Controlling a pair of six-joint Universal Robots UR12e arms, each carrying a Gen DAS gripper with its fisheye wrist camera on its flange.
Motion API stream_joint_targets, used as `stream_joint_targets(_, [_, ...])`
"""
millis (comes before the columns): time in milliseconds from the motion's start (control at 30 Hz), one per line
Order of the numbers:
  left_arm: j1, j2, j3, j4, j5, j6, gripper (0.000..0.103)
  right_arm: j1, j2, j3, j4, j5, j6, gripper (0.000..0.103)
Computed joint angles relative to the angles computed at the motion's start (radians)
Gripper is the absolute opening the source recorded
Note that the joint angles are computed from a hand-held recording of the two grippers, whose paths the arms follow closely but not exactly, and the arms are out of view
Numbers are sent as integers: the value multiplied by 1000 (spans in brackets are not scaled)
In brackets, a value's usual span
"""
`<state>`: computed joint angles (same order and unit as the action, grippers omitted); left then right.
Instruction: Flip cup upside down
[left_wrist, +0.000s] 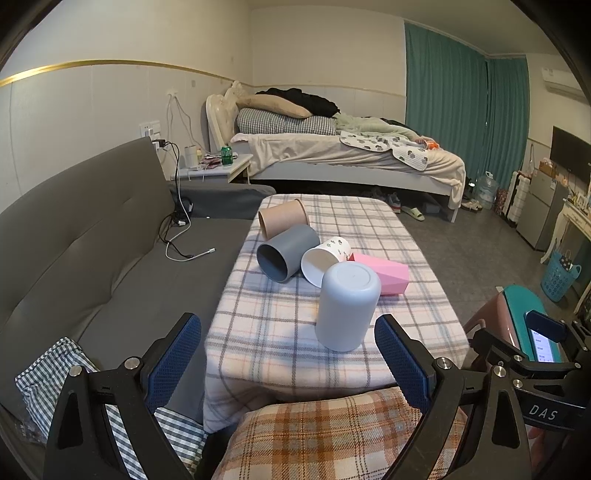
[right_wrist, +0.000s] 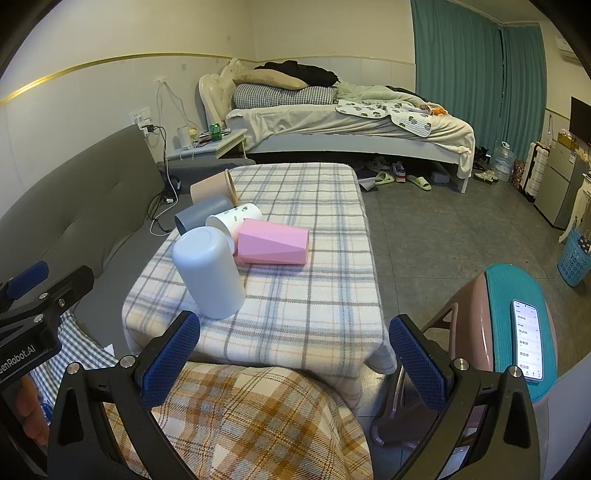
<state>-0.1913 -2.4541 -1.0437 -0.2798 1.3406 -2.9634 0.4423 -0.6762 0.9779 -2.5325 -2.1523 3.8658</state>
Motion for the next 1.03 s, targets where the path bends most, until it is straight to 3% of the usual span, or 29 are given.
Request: stream_joint_targets(1033, [2, 0, -4, -4, -12, -10, 98, 1, 2, -1, 3, 2, 0, 103])
